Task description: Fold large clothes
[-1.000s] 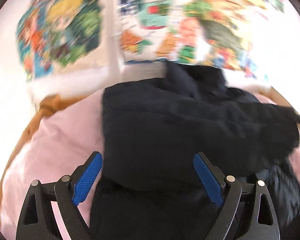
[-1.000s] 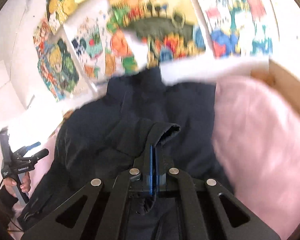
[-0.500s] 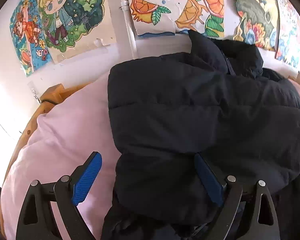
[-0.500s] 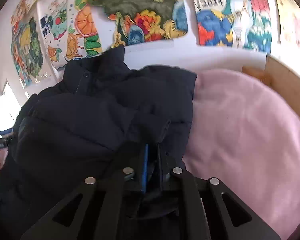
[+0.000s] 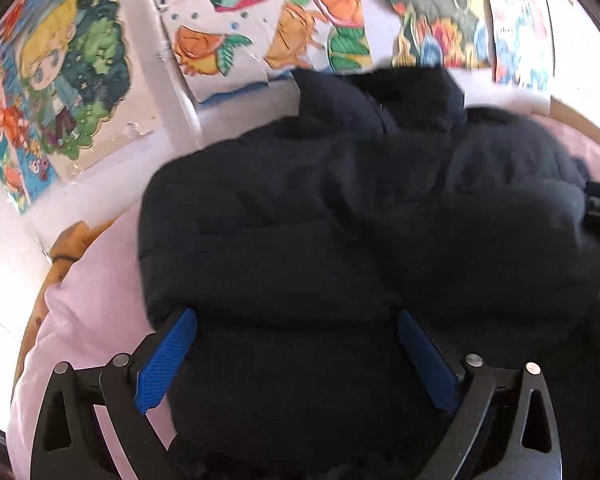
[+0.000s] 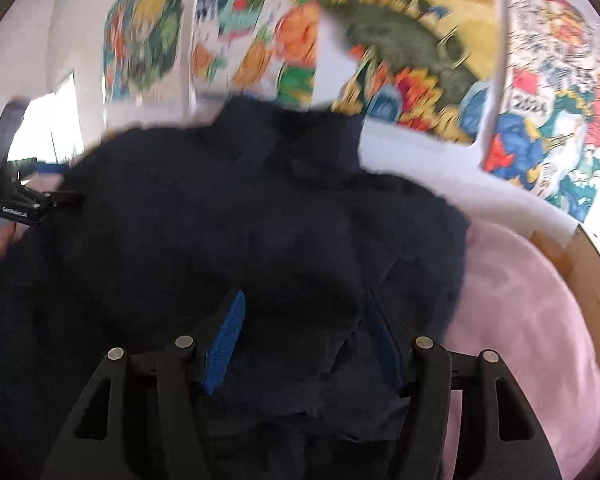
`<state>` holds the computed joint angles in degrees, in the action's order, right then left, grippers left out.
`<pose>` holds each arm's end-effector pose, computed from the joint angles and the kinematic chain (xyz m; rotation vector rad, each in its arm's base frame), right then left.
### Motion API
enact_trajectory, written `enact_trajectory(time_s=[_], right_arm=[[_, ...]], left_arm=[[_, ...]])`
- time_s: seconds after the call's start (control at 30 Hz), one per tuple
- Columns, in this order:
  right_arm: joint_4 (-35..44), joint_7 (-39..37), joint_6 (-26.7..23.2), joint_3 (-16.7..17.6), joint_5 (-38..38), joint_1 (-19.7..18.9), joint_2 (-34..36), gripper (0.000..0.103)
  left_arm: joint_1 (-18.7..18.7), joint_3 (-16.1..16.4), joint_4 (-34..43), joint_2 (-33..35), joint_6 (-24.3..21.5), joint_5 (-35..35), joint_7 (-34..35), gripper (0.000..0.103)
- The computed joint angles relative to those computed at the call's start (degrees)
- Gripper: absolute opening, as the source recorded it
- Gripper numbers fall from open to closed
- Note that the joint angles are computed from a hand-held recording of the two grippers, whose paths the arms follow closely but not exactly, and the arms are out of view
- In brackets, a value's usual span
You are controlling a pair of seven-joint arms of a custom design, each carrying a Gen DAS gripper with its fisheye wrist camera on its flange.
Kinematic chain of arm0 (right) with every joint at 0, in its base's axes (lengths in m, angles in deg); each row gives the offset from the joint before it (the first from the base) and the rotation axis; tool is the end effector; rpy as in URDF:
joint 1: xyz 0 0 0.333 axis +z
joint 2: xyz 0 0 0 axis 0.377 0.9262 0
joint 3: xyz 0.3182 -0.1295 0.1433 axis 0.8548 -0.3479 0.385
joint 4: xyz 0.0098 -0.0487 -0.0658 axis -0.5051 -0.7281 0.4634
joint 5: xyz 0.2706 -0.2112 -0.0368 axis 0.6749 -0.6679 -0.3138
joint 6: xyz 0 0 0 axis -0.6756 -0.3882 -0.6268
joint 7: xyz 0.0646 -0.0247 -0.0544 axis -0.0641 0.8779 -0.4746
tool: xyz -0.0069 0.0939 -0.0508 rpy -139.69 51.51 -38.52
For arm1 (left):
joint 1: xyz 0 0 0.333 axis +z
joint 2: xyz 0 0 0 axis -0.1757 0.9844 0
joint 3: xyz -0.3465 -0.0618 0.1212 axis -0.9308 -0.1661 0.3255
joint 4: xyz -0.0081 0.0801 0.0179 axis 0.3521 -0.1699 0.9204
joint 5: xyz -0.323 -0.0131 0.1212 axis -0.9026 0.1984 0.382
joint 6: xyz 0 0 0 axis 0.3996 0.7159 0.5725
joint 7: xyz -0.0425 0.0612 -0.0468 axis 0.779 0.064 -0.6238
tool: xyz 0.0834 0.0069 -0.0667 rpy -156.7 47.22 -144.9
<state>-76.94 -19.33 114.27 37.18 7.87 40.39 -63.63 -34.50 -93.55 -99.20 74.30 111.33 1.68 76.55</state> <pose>0.5072 0.1518 0.5061 -2.0931 0.9769 -0.6292 0.4160 -0.3395 0.4987 -1.7157 1.6812 -0.4537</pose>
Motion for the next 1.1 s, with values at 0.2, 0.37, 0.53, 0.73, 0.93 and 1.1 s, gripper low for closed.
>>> enact_trajectory(time_s=[0.2,0.37,0.53,0.73,0.93,1.1], right_arm=[[1.61,4.00,3.28,1.37,-3.76,-0.48,4.34,0.057],[1.14,3.35,3.66,3.20,-3.69,-1.88,3.61,0.059],[2.85,14.61,-5.82,-0.05,-14.07,-2.34,0.24,0.066],[16.41,35.61,-9.26,-1.84,-28.45,-1.24,7.17,0.073],[33.66,63.00,-12.94,-7.56,-47.28,3.79,19.64,0.073],[45.89,76.81,-16.42,-10.84,-56.63,6.55,27.54,0.073]], left_arm=[[1.83,1.64,-0.93,2.12,6.52,0.40,-0.28,0.103],[3.32,2.35,-3.80,-0.67,13.00,-1.37,0.76,0.103],[6.32,1.81,-6.61,-6.54,20.51,6.73,-3.50,0.103],[7.57,1.90,3.55,-0.66,15.64,10.35,-4.05,0.103],[8.21,5.77,9.65,5.70,17.91,2.11,-1.98,0.103],[8.00,7.69,8.52,6.33,21.14,4.05,-4.75,0.103]])
